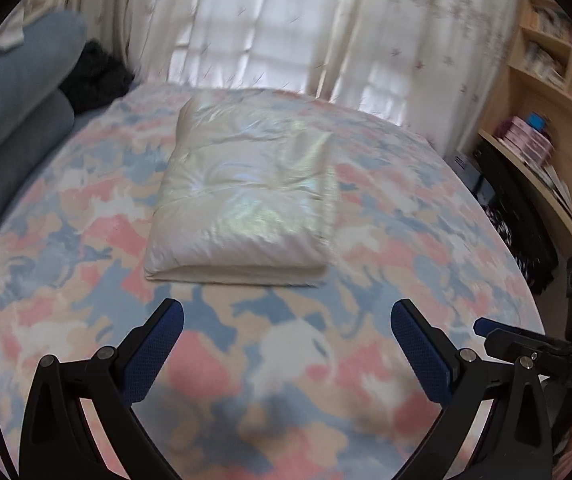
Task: Fold large clothes
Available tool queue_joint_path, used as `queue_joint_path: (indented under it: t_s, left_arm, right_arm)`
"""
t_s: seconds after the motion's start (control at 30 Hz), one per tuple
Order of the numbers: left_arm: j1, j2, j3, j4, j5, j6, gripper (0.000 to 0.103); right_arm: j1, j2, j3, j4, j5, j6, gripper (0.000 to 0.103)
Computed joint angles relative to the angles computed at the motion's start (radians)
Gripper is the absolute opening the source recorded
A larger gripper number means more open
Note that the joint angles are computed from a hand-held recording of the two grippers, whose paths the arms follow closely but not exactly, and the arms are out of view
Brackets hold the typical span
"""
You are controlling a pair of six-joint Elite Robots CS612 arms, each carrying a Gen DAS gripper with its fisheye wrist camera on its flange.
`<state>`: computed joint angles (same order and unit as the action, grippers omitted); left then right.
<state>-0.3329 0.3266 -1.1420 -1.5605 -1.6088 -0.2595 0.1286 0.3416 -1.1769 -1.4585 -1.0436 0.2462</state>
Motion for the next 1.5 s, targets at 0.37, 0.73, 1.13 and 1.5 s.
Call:
queue_joint_path:
  t_s: [0.37,0.73,1.13,1.5]
  left_arm:
    - [-0.133,0.108,-0.332,0.198,0.136,-0.044,0.103]
    - [-0.214,0.174,-0.507,0.315,0.222,-0.102,0.103]
    - [-0.261,0.207,-0.600,0.455,0.300,-0.137,0.103]
    - [-0.281,0.193,-0.601,0.458,0.359,-0.128,0.102]
  right_arm:
    - [-0.008,0.119,-0.364,0.182,-0.163,0.028,0.093]
    - [-0.007,0.200,-0.574,0.312,-0.314,0.073,0.094]
    - [0.019,0.215,-0.646,0.411,-0.425,0.013,0.094]
    - [0.028,0.206,-0.647,0.414,-0.456,0.001,0.094]
